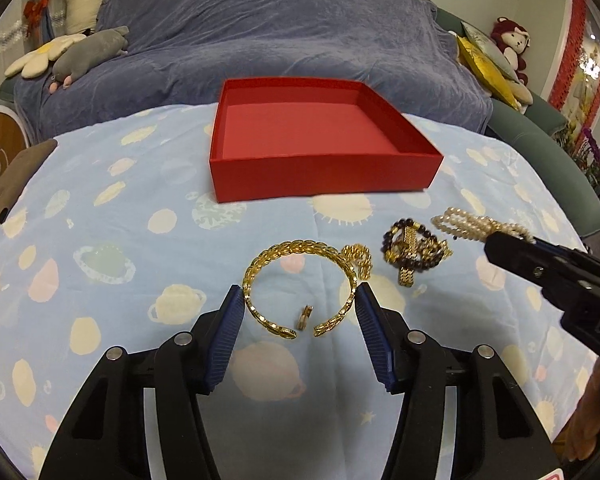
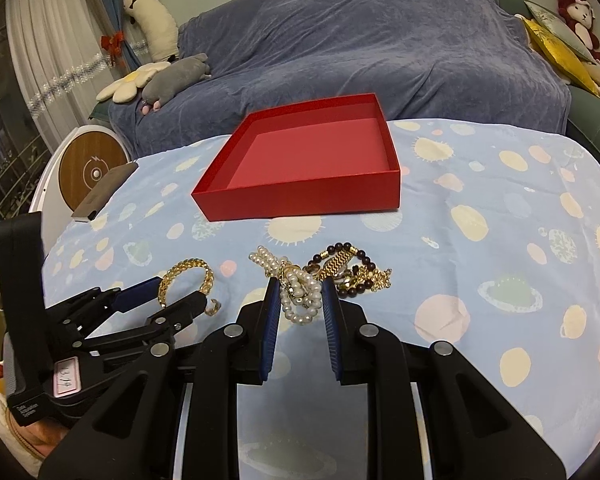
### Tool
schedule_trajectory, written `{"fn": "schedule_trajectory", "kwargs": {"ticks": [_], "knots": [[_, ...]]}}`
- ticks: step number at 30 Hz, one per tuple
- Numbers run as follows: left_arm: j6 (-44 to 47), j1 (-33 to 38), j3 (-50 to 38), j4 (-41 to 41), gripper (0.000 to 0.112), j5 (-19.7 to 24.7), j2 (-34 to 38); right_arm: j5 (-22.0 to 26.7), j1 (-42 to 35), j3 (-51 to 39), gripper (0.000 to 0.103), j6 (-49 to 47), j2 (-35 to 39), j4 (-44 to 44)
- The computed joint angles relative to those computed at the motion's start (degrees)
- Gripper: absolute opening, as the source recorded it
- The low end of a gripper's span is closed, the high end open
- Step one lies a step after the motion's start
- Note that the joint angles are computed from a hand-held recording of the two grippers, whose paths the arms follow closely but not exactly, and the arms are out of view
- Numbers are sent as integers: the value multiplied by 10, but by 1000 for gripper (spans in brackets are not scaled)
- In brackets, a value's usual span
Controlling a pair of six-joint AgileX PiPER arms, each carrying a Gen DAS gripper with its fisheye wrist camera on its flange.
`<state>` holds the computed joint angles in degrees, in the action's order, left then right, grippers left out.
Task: Organize jewelry
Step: 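Grasp the gold bangle with the left tool while the right tool lifts the pearl bracelet, then lower both held pieces into the red box and open both tools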
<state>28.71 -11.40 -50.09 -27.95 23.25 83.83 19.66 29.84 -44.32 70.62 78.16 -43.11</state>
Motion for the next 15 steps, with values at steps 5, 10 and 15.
{"fn": "schedule_trajectory", "kwargs": {"ticks": [5, 10, 15], "knots": [[-39, 1, -107, 43, 55, 37, 26, 12, -51, -106, 21, -188, 47, 119], [-100, -5, -277, 101, 55, 62, 137, 20, -140, -258, 21, -413, 162, 309], [-150, -7, -510, 142, 55, 129, 301, 78, -183, -457, 21, -528, 316, 395]]}}
